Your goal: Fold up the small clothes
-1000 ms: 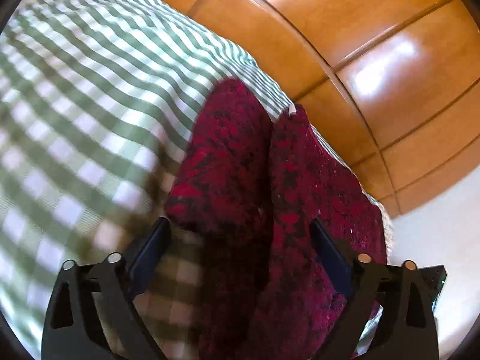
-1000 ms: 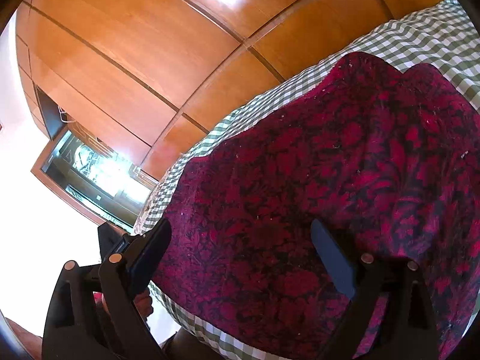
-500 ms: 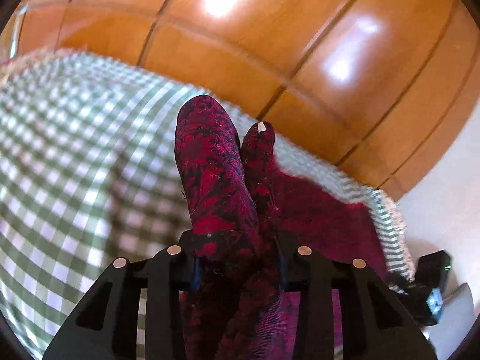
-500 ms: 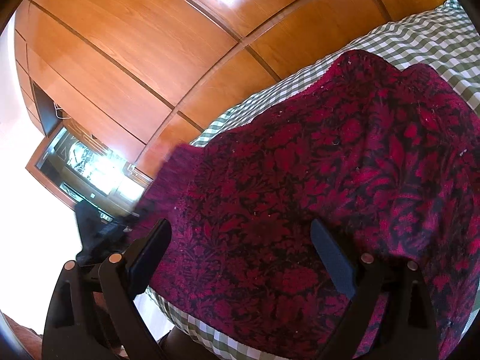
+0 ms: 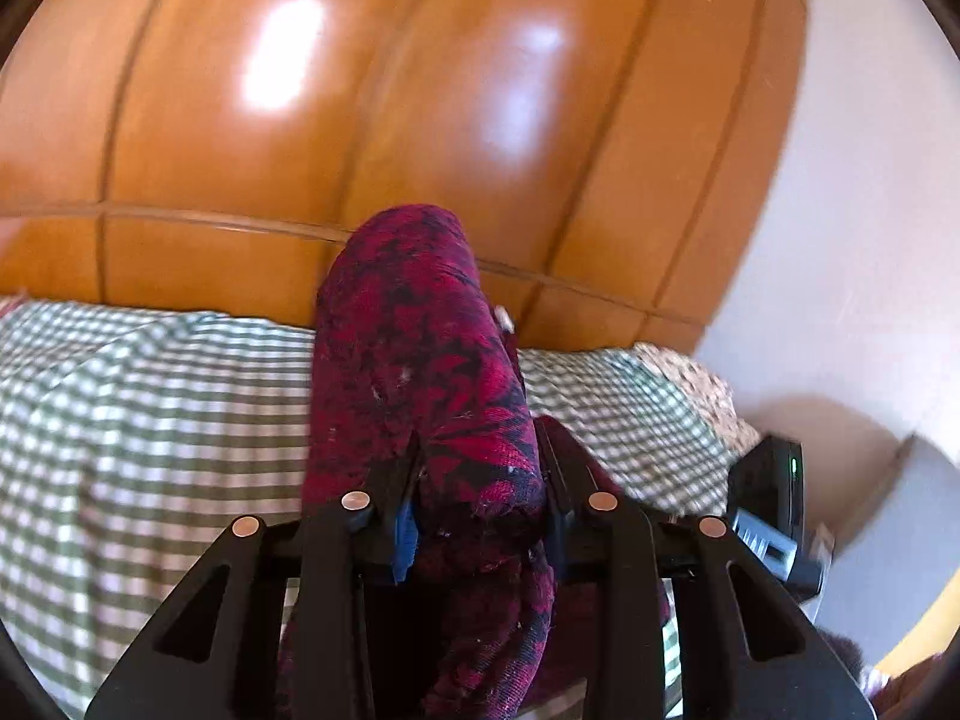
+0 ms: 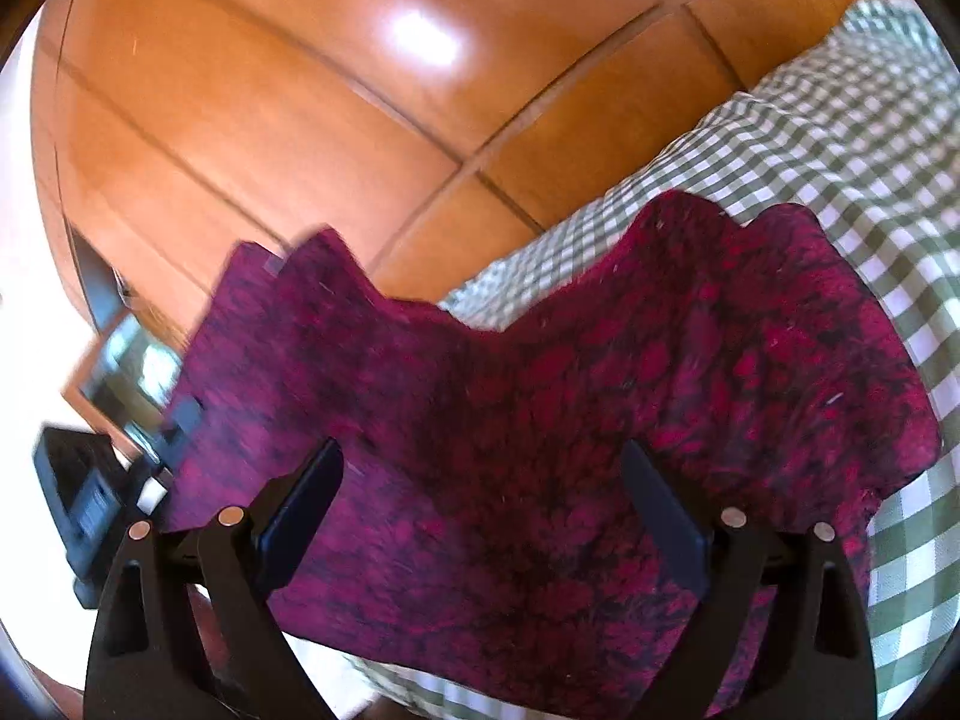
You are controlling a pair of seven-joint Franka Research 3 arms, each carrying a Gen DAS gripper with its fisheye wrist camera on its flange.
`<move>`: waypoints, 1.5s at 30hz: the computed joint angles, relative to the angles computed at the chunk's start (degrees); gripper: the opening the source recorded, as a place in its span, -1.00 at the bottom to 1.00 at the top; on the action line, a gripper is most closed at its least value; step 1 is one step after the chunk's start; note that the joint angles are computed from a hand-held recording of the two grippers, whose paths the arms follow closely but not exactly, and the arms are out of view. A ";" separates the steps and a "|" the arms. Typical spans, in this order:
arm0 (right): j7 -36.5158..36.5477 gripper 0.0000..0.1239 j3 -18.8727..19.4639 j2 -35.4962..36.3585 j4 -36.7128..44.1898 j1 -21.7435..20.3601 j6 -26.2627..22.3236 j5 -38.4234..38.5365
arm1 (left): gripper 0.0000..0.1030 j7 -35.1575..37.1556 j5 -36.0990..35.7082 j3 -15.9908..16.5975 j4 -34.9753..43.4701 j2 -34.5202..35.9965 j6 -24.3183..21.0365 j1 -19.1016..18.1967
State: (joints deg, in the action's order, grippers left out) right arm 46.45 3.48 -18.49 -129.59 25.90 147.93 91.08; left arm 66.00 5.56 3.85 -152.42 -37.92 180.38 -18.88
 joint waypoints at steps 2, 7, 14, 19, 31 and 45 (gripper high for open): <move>-1.33 0.52 -2.37 0.09 -0.08 -0.17 -5.63 4.02 | -0.43 0.03 0.27 -0.67 0.83 2.71 1.34 -0.89; 2.06 0.54 -4.02 3.70 3.90 -2.26 -18.67 1.70 | -0.43 0.50 2.83 -4.73 2.59 8.92 2.99 0.30; 9.85 0.55 -2.12 9.26 7.87 -4.63 -22.38 2.77 | -0.43 -4.85 10.46 -21.43 1.49 9.02 4.67 16.36; 11.24 0.55 -0.58 7.68 7.05 -5.29 -18.08 -1.20 | -0.43 -6.75 17.18 -31.82 -1.42 4.09 4.97 26.34; 12.56 0.60 0.24 10.59 9.58 -4.28 -18.35 -7.51 | -0.43 -9.76 21.88 -35.92 -1.79 2.28 4.94 30.42; 8.57 -0.53 -0.62 9.04 15.95 -4.59 -12.95 -16.11 | 0.58 -6.55 17.42 -15.61 -11.37 -6.42 17.45 12.64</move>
